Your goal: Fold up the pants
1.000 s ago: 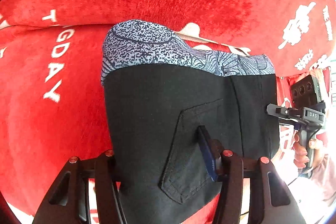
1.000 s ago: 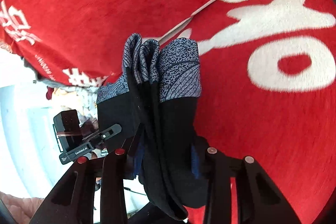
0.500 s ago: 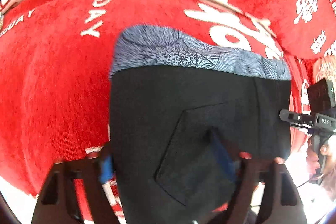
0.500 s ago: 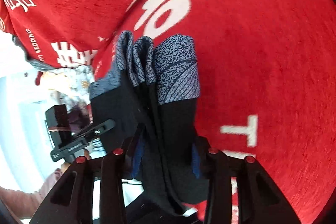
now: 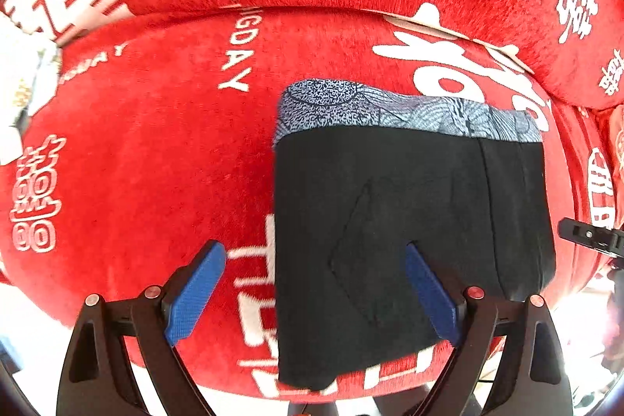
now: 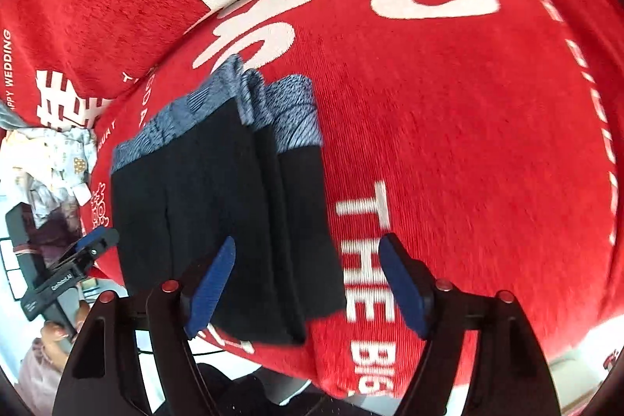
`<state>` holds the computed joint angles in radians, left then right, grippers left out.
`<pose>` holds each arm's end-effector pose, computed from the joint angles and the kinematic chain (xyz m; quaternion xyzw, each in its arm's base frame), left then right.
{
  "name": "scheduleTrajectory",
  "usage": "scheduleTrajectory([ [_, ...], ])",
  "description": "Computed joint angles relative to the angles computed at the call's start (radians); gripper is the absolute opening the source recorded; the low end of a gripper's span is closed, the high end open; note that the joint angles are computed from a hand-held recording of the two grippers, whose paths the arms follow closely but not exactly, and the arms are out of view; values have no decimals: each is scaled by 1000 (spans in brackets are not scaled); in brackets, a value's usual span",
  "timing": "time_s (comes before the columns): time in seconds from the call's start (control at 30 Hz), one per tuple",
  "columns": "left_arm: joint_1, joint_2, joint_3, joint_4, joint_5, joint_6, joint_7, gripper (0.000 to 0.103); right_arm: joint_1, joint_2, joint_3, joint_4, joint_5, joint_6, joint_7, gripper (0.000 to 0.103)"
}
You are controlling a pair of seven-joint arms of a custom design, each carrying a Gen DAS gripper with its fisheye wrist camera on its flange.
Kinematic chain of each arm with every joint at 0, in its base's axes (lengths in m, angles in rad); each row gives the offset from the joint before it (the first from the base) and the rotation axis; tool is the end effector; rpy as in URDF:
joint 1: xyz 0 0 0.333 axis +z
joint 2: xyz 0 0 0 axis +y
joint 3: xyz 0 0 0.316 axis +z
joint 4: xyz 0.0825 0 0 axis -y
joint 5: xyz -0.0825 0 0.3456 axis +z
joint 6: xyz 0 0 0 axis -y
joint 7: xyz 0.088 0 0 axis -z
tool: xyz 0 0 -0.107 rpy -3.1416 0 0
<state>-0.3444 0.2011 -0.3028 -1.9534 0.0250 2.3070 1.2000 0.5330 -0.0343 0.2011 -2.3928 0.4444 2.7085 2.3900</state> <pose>0.4683 -0.3428 0.4171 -0.5990 0.7964 -0.0831 0.0032 0.3743 0.3179 0.3919 -0.5171 0.8298 0.1210 0.1712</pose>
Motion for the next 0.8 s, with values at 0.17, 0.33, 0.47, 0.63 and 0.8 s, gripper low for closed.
scheduleTrajectory([
  [0.17, -21, -40, -4, 23, 32, -88, -23, 102, 0, -25, 24, 78, -192, -143, 207, 84],
  [0.33, -42, -65, -8, 55, 53, -133, -65, 102, 17, -9, 43, 209, -366, -305, 319, 93],
  [0.47, -57, -65, -8, 93, 85, -183, -99, 102, 42, 33, 47, 330, -491, -423, 371, 103],
  [0.63, -66, -78, -9, 115, 103, -222, -117, 102, 77, 84, 37, 478, -534, -581, 368, 103],
  [0.8, -73, -97, -12, 131, 118, -266, -122, 102, 102, 118, 24, 571, -537, -676, 384, 103],
])
